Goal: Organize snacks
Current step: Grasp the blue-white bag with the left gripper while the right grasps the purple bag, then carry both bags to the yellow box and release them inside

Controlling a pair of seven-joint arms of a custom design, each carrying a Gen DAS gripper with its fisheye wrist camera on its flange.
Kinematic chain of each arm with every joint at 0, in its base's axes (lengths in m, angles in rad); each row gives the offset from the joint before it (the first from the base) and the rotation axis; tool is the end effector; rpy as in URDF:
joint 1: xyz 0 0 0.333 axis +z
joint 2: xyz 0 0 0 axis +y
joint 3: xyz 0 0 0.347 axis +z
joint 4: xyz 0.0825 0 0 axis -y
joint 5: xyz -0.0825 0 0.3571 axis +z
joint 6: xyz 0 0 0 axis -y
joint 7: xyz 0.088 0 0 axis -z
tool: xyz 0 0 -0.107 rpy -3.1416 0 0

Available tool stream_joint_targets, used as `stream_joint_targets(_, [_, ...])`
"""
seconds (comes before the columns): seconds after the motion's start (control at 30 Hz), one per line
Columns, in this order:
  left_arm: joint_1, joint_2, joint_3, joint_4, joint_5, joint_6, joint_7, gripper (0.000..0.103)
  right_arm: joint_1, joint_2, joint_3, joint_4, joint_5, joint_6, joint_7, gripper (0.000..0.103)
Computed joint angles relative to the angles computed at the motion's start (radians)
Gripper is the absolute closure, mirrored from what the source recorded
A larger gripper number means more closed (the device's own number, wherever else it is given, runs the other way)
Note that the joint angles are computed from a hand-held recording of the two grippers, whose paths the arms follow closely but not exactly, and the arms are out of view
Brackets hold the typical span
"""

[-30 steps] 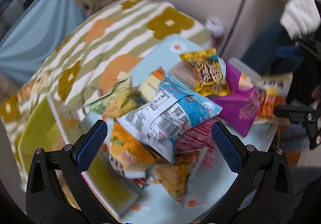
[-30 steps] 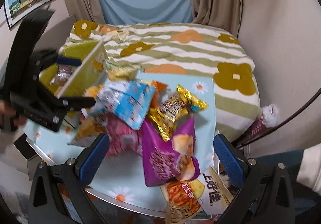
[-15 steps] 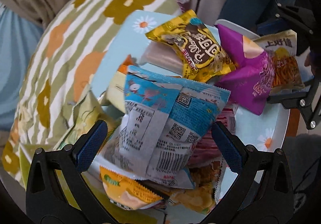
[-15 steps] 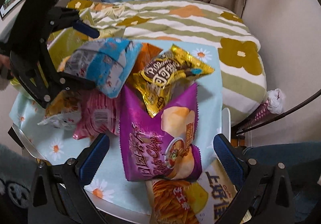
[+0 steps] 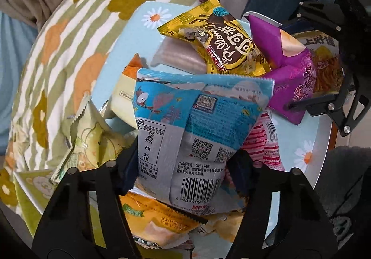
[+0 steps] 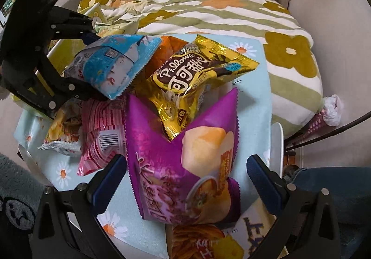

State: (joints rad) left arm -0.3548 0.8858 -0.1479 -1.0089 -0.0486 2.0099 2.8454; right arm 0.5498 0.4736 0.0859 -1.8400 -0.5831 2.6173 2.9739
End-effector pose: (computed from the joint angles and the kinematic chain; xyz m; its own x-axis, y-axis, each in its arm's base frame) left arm 0.7077 -0.3404 0.3615 -0.9905 0.1209 -0.0649 0.1311 0.9736 -0.1869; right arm 0.5309 0.3988 0.3464 -0.2805 -0.9483 -0.1482 -0.8583 0.3169 -0.4035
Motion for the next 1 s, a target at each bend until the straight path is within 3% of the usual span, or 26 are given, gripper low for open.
stream_joint_targets(0.13, [0.007,-0.025,-0.002,-0.039,-0.008,0.024,-0.007,0.042,-0.009,0.016,0.003,0.003,0.005,0.022,-0.021,0.0])
stream_joint_targets(0.4, [0.023,-0.116,-0.006,-0.197,-0.031,0.146,-0.024,0.042,0.002,0.008,-0.017,-0.02,-0.017,0.06,0.017,0.001])
stream_joint_targets(0.63, [0.032,-0.162,-0.007,-0.277,-0.051,0.211,-0.067,0.042,-0.003,0.002,-0.013,-0.031,-0.028,0.078,0.005,0.028])
stream_joint_targets(1.0, [0.048,-0.243,-0.012,-0.398,-0.078,0.3,-0.114,0.043,0.023,-0.028,-0.037,-0.05,-0.1,0.08,0.054,0.035])
